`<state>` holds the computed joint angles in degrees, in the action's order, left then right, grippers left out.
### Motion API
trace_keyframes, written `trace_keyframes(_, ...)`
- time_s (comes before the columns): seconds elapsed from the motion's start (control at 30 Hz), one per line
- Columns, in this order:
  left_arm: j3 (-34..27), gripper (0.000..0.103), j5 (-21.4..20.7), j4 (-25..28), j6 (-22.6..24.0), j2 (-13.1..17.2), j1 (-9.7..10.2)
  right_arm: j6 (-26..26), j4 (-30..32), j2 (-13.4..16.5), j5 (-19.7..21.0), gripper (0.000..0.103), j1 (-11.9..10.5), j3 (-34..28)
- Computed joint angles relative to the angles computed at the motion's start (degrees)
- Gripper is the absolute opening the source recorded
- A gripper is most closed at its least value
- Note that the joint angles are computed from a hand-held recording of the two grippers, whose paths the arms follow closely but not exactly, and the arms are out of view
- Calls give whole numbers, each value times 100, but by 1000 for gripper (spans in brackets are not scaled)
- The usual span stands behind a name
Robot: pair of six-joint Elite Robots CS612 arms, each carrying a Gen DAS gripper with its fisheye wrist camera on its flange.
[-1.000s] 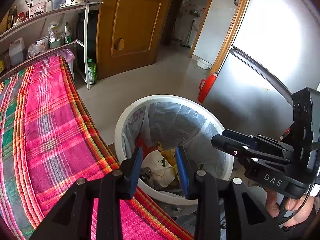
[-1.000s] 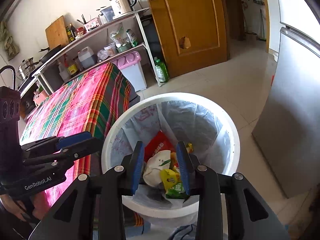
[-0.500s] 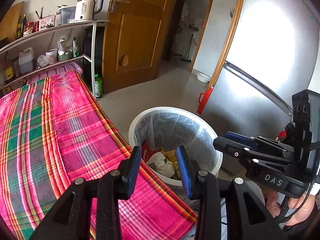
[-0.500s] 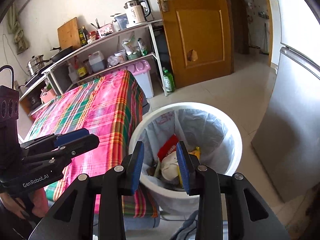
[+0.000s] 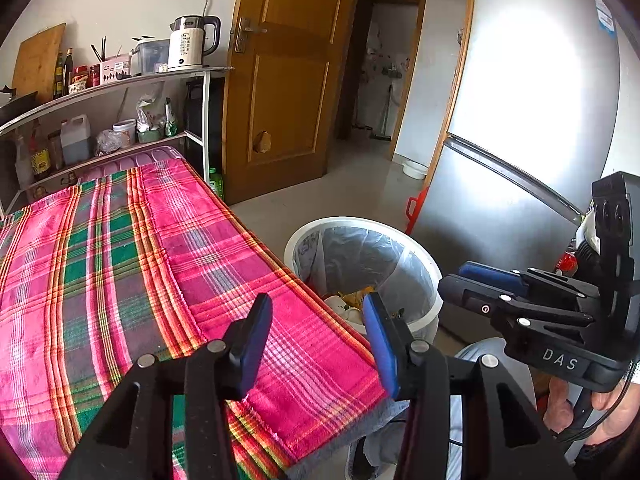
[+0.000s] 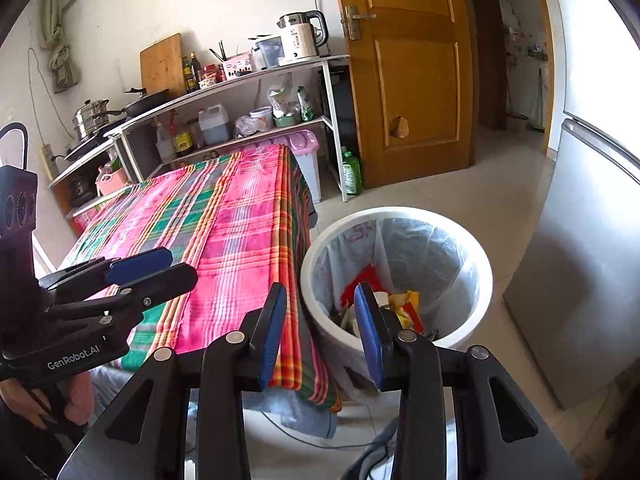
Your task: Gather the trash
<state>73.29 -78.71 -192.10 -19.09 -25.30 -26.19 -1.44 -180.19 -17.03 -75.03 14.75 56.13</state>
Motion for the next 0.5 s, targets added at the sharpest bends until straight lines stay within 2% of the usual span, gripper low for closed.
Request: trace_keyframes(0.5,630,54,398,-507,-214,-202,-119,50,-567,-212,-91,37,43,608)
